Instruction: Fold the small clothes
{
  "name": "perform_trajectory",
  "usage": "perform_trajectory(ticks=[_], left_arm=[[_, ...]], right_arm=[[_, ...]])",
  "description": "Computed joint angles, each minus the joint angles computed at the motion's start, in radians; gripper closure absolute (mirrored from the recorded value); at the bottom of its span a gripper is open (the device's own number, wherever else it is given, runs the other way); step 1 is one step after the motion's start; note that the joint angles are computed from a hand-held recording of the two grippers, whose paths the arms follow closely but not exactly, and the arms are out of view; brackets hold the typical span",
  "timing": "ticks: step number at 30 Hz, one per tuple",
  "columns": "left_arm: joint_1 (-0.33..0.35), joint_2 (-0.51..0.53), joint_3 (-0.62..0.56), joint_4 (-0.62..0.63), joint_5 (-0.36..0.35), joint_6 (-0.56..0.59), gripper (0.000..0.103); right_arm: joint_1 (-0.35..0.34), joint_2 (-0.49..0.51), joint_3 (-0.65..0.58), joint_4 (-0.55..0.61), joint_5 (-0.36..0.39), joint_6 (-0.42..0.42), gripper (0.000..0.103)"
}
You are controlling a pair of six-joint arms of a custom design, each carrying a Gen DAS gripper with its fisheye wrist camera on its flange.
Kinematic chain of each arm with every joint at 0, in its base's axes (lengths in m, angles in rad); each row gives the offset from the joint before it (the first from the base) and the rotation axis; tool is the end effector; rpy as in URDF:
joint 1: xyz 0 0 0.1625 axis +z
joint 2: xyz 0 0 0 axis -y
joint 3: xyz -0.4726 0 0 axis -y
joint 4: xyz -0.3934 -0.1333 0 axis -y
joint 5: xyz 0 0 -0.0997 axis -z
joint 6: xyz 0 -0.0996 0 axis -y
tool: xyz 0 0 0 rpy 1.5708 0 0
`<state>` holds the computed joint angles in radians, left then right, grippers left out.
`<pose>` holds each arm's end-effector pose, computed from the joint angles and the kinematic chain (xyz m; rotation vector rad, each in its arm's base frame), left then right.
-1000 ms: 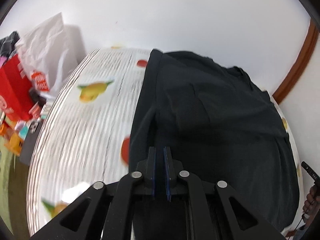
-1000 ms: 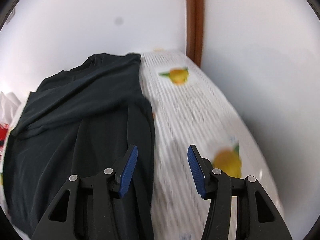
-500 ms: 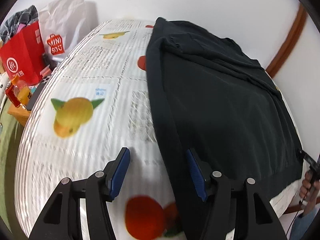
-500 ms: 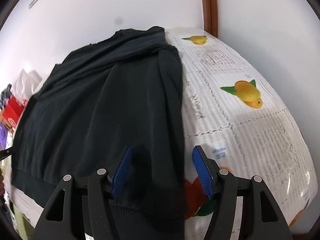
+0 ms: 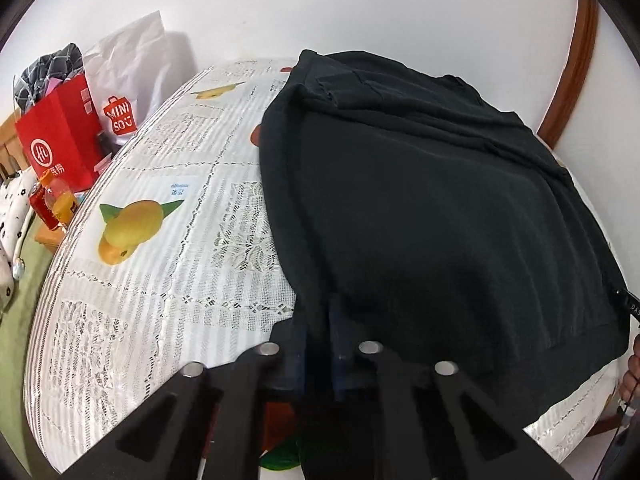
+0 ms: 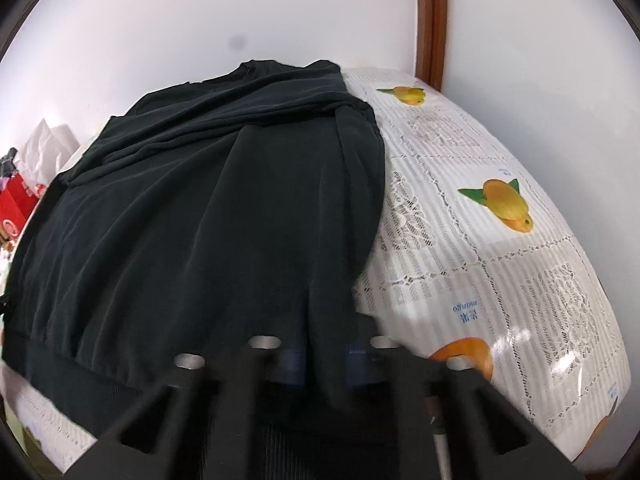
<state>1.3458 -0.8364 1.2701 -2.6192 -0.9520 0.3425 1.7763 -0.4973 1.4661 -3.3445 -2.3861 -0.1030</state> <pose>0.0073 -0.8243 0.3392 0.4385 2.3742 -0.7160 0.2139 -0.7281 0.0882 -0.0614 -2.2283 0.9805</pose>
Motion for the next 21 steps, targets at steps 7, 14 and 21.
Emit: perform_trajectory(ticks=[7,14,21], left_arm=[[0.003,-0.100,0.091,-0.038,-0.104,-0.010,0.096],[0.014,-0.210,0.166,-0.070,-0.251,-0.011,0.097],[0.038,-0.213,0.121,-0.058,-0.356,-0.033,0.097]], right_arm=[[0.014,-0.069,0.101,-0.072,0.078,0.025,0.094],[0.069,-0.119,0.193,-0.217,0.075,-0.041,0.094],[0.087,-0.140,0.205,-0.284,0.121,-0.074,0.095]])
